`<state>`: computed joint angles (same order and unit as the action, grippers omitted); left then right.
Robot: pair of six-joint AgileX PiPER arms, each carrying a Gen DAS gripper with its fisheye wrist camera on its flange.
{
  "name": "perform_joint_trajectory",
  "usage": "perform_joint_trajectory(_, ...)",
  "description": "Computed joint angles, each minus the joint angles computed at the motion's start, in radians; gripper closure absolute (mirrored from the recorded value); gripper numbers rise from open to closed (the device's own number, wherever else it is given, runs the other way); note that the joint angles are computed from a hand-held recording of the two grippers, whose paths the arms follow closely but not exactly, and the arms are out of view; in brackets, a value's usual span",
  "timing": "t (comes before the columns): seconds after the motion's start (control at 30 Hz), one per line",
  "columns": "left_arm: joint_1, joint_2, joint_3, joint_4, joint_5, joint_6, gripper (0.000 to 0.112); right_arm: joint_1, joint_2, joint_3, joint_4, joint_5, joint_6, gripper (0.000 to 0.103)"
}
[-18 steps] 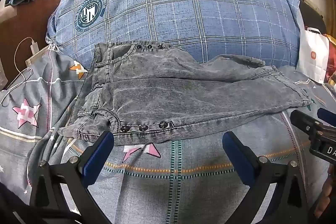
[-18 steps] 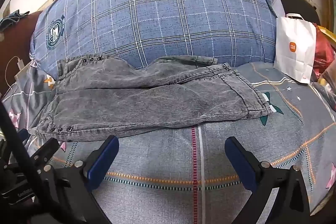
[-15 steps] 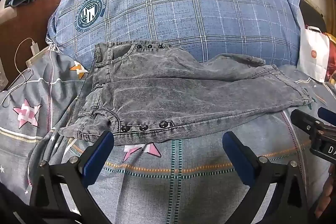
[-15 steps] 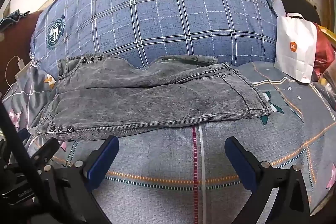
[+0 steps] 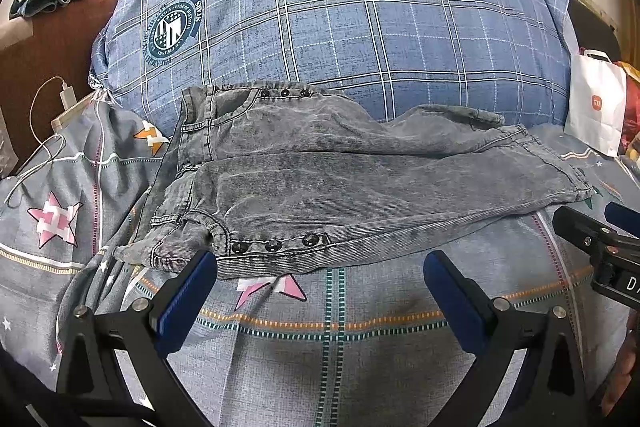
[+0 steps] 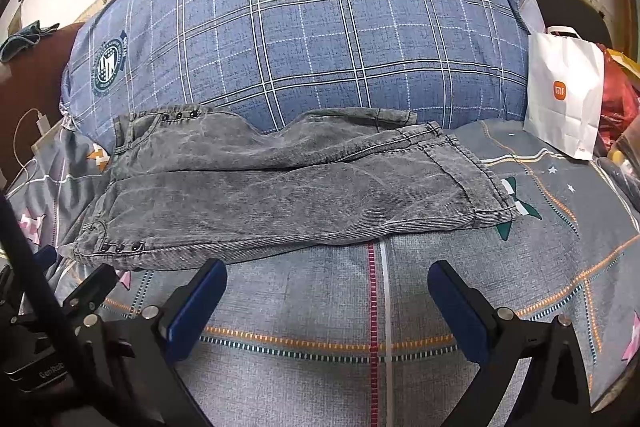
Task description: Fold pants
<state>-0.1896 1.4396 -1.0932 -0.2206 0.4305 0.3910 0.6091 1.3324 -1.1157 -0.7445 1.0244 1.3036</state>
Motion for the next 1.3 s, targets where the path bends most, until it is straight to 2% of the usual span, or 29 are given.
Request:
perform_joint_trajectory(0.27, -0.014, -0.005, -0.004, 0.037, 0.000, -0.051, 0.010, 0.004, -0.002, -0.001, 0.005, -0.005, -0.006, 0.002)
perform_joint_trajectory(0.37, -0.015, 0.001, -0.025, 0.045, 0.034, -0.070, 0.010, -0.002, 0.000, -0.005, 0.017, -0.014, -0.019, 0.003)
perform_joint_trajectory(0.5, -0.005, 0.037, -0.121, 0.018, 0.135, -0.077, 0.010, -0.038, -0.013, -0.024, 0.081, -0.048, -0.072, 0.005)
perform_joint_trajectory(0.57, -0.018, 0.050, -0.178, 0.032, 0.157, -0.100, 0.010, -0.082, -0.018, -0.049, 0.142, -0.066, -0.127, 0.005)
perform_joint_trajectory(0.67, -0.077, 0.080, -0.258, 0.137, 0.148, -0.185, 0.010, -0.196, -0.026, -0.091, 0.288, -0.116, -0.254, 0.006)
perform_joint_trajectory(0.8, -0.117, 0.265, -0.541, 0.108, 0.310, -0.186, 0.010, -0.375, 0.026, -0.181, 0.478, -0.153, -0.471, 0.008)
perform_joint_trajectory(0.87, -0.113, 0.349, -0.659, 0.078, 0.381, -0.176, 0.010, -0.477, 0.085, -0.252, 0.572, -0.148, -0.572, 0.016)
perform_joint_trajectory(0.9, -0.095, 0.390, -0.720, 0.013, 0.416, -0.154, 0.010, -0.536, 0.119, -0.288, 0.642, -0.150, -0.625, 0.019)
perform_joint_trajectory(0.97, -0.060, 0.433, -0.759, -0.128, 0.406, -0.091, 0.010, -0.626, 0.190, -0.357, 0.757, -0.149, -0.714, 0.019)
perform_joint_trajectory(1.07, -0.039, 0.508, -0.815, -0.198, 0.422, -0.079, 0.010, -0.721, 0.351, -0.521, 0.824, -0.108, -0.761, 0.019)
perform_joint_trajectory(1.13, -0.030, 0.587, -0.917, -0.190, 0.539, -0.130, 0.010, -0.769, 0.489, -0.673, 0.868, -0.068, -0.773, 0.019)
perform_joint_trajectory(1.17, -0.028, 0.601, -0.935, -0.184, 0.564, -0.146, 0.010, -0.796, 0.577, -0.773, 0.896, -0.040, -0.765, 0.019)
perform_joint_trajectory(1.3, -0.033, 0.576, -0.879, -0.192, 0.518, -0.139, 0.010, -0.855, 0.900, -1.173, 0.961, 0.080, -0.731, 0.035)
